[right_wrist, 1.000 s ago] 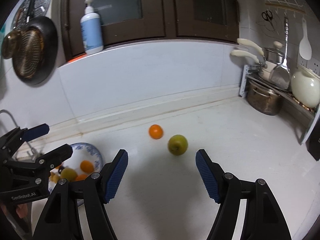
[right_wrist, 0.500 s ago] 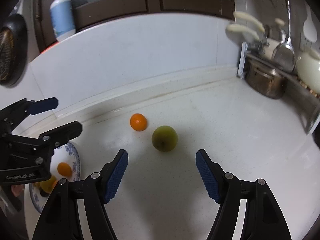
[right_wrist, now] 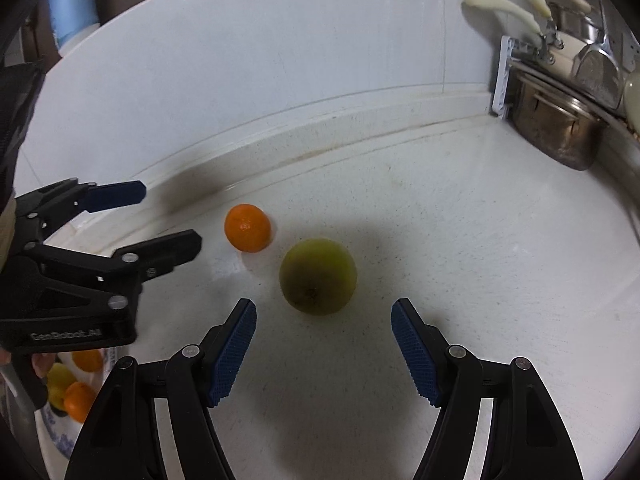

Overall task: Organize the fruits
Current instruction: 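Move both open tools back to the last orange and green apple, then grasp the small orange with the left tool while the right tool grasps the green apple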

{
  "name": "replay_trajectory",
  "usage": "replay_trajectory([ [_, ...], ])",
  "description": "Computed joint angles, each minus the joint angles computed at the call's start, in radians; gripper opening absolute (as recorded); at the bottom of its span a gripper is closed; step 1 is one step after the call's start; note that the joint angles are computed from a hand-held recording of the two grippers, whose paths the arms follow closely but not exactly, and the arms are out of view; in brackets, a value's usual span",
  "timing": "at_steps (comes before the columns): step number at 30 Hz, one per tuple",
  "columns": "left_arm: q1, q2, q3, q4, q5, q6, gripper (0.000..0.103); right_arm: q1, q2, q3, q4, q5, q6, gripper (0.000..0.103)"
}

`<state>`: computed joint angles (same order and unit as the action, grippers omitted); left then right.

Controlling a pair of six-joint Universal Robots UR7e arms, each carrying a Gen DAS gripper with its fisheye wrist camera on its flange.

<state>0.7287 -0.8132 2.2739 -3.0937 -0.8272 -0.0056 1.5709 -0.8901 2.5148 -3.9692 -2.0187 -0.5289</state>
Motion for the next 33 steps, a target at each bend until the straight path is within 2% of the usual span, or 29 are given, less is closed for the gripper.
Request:
replay_trajectory([
  [7,0.044,0.054,-0.056,0.008,-0.041,0.008,0.075,-0.014,0.017,-0.026,0.023,0.009,-0.007,0.071],
  [13,0.076,0.065,-0.087,0.049,-0.076,-0.012,0.059,-0.027,0.021,-0.042,0.048,0.038,-0.010,0.070],
  [17,0.091,0.075,-0.099,0.051,-0.103,-0.016,0.050,-0.033,0.023,-0.050,0.066,0.054,-0.018,0.060],
  [19,0.096,0.073,-0.098,0.050,-0.128,-0.019,0.041,-0.043,0.014,-0.053,0.099,0.071,-0.013,0.053],
  [20,0.096,0.075,-0.098,0.047,-0.128,-0.017,0.041,-0.046,0.011,-0.053,0.109,0.080,-0.011,0.051],
  [27,0.075,0.077,-0.063,-0.004,-0.095,-0.038,0.040,-0.070,0.007,-0.036,0.085,0.128,-0.022,0.050],
  [33,0.022,0.043,0.000,-0.030,-0.026,-0.095,0.040,-0.079,-0.009,-0.015,0.067,0.155,-0.029,0.050],
])
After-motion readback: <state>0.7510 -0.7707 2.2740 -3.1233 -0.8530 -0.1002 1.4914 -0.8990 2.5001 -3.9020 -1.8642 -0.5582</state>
